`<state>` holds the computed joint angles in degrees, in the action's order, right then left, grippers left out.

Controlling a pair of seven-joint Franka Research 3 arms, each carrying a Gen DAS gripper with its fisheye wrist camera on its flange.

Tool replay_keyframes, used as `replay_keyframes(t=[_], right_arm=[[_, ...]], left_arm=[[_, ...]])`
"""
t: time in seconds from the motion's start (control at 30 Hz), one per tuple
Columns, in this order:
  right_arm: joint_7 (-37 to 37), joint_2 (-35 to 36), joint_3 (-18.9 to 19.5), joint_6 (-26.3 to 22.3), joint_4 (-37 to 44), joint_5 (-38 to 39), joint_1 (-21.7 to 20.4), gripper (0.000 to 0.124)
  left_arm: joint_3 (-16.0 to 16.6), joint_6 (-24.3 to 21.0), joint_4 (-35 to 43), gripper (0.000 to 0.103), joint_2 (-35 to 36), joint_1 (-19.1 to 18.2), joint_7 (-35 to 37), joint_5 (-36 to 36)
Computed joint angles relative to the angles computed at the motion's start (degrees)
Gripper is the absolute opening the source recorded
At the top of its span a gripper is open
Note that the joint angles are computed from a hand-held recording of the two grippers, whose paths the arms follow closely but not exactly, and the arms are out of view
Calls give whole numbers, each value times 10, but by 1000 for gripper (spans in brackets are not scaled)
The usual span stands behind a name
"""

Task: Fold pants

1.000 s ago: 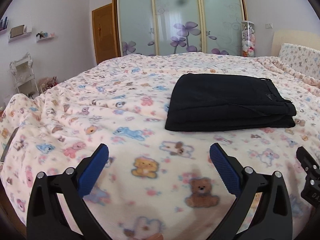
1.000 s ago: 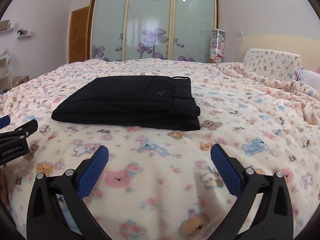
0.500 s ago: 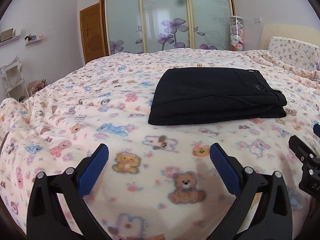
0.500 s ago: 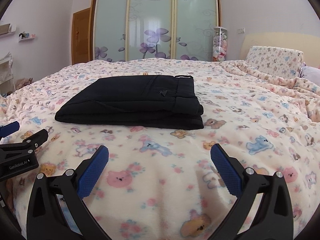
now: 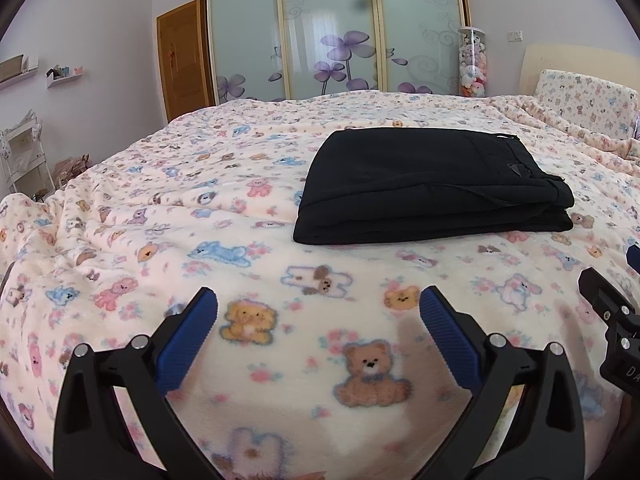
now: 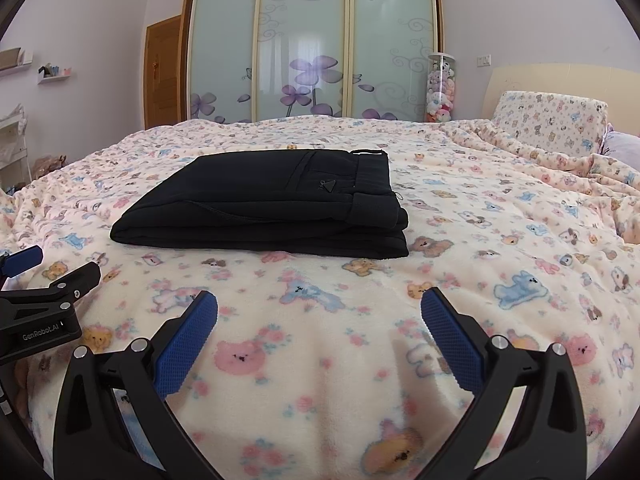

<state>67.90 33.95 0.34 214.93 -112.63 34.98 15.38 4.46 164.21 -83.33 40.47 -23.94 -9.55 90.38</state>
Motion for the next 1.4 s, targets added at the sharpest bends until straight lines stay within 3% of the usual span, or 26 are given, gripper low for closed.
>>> replay_keyframes(t=[1.4], right_arm=[[1, -1, 0, 0, -1, 1, 1, 102]], left_arm=[[3, 5, 0, 101, 2, 1, 6, -17]])
